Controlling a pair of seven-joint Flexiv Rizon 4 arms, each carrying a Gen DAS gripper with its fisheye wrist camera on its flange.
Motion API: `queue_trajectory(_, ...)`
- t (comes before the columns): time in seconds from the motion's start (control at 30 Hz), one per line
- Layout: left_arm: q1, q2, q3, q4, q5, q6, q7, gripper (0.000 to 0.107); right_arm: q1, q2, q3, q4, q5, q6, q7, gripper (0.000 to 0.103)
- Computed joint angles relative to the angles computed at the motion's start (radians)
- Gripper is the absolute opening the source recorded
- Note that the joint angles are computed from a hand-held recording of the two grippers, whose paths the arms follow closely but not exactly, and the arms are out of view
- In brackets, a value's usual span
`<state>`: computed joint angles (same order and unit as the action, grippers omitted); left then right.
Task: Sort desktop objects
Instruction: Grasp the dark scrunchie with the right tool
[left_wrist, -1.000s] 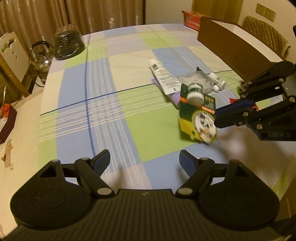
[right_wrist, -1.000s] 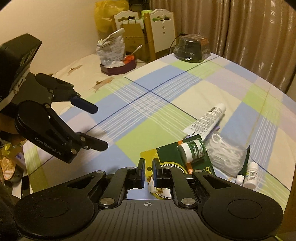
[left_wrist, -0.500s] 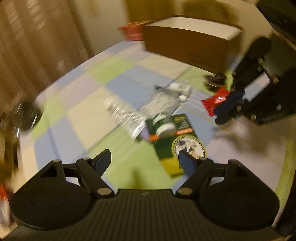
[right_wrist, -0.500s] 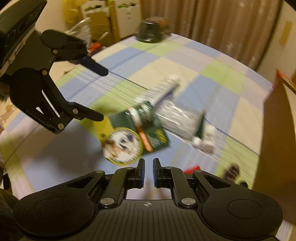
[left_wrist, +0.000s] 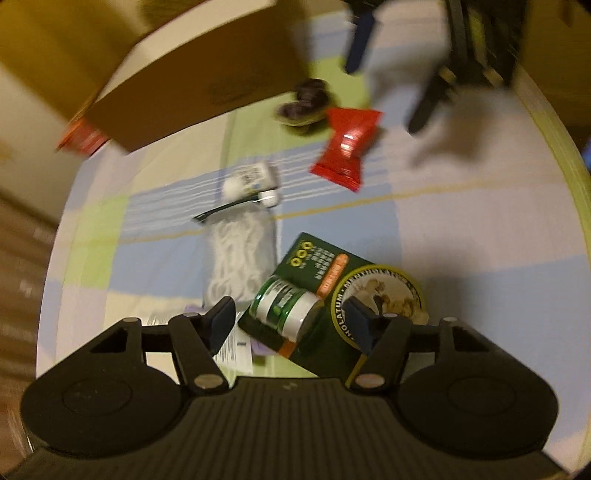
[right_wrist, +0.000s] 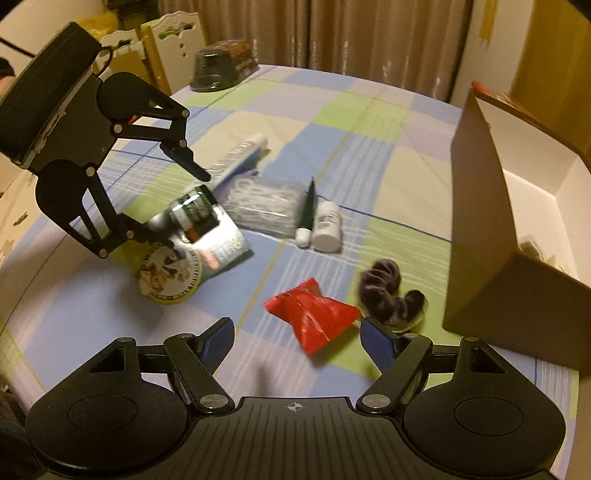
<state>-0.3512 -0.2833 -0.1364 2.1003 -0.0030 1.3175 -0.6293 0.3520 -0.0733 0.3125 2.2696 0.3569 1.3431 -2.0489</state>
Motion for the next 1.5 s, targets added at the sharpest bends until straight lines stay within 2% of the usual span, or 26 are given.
queue_trajectory(0.07,0.021,-0.009,-0.022,-0.014,-0.008,-0.031,0.074,0.058,-0.003,-0.001,-0.002,-0.002,0.006,0.0,-0.001,0.078)
queue_trajectory(0.27,0.035,-0.031,-0.034,-0.081,-0.039,-0.156,0.189,0.043,-0.009,-0.013,-0.003,-0.012,0.019,0.009,0.0,0.078)
queue_trajectory(0.3,0.035,-0.03,-0.033,-0.086,-0.049,-0.174,0.195,0.038,-0.009,-0.016,-0.003,-0.013,0.015,0.014,0.005,0.078)
queue_trajectory(0.47,0.02,-0.012,-0.013,-0.091,-0.084,-0.235,0.13,0.036,-0.011,-0.043,-0.007,-0.018,-0.027,0.053,0.043,0.078)
queue_trajectory(0.63,0.033,0.036,-0.042,-0.018,-0.269,-0.228,0.014,0.036,0.03,-0.084,-0.075,0.027,-0.248,0.168,0.244,0.078)
queue_trajectory(0.7,0.022,0.049,-0.045,0.017,-0.32,-0.192,-0.052,0.036,0.075,-0.101,-0.142,0.051,-0.361,0.219,0.361,0.078)
queue_trajectory(0.77,0.006,0.055,-0.044,0.047,-0.338,-0.151,-0.126,0.036,0.169,-0.112,-0.275,0.08,-0.501,0.257,0.525,0.078)
queue_trajectory(0.9,-0.011,0.065,-0.057,0.103,-0.381,-0.074,-0.238,0.036,0.256,-0.132,-0.408,0.083,-0.619,0.26,0.735,0.078)
queue_trajectory(1.0,-0.012,0.073,-0.08,0.147,-0.426,-0.013,-0.268,0.036,0.353,-0.136,-0.549,0.106,-0.743,0.271,0.878,0.078)
queue_trajectory(1.07,-0.013,0.078,-0.094,0.173,-0.452,0.027,-0.275,0.04,0.44,-0.136,-0.673,0.13,-0.837,0.29,0.975,0.078)
queue_trajectory(1.13,-0.013,0.083,-0.099,0.193,-0.453,0.056,-0.277,0.045,0.481,-0.142,-0.735,0.14,-0.888,0.305,1.031,0.077)
queue_trajectory(1.17,-0.012,0.087,-0.103,0.201,-0.453,0.067,-0.27,0.045,0.477,-0.147,-0.734,0.141,-0.897,0.31,1.047,0.077)
queue_trajectory(1.23,-0.014,0.09,-0.1,0.21,-0.433,0.08,-0.268,0.045,0.45,-0.156,-0.708,0.138,-0.91,0.309,1.064,0.055)
queue_trajectory(1.27,-0.017,0.092,-0.094,0.213,-0.416,0.085,-0.271,0.045,0.435,-0.161,-0.692,0.135,-0.914,0.307,1.07,0.055)
queue_trajectory(1.3,-0.02,0.093,-0.088,0.213,-0.395,0.089,-0.276,0.045,0.445,-0.163,-0.709,0.14,-0.932,0.315,1.09,0.055)
queue_trajectory(1.4,-0.021,0.089,-0.078,0.207,-0.348,0.093,-0.289,0.045,0.497,-0.161,-0.778,0.159,-0.961,0.338,1.118,0.031)
queue_trajectory(1.43,-0.019,0.087,-0.079,0.205,-0.341,0.094,-0.289,0.045,0.517,-0.159,-0.8,0.166,-0.959,0.345,1.117,0.029)
queue_trajectory(1.47,-0.018,0.084,-0.078,0.202,-0.33,0.091,-0.288,0.045,0.527,-0.152,-0.809,0.172,-0.951,0.35,1.106,0.022)
queue_trajectory(1.5,-0.017,0.079,-0.076,0.195,-0.315,0.085,-0.287,0.045,0.538,-0.146,-0.819,0.178,-0.942,0.354,1.095,0.02)
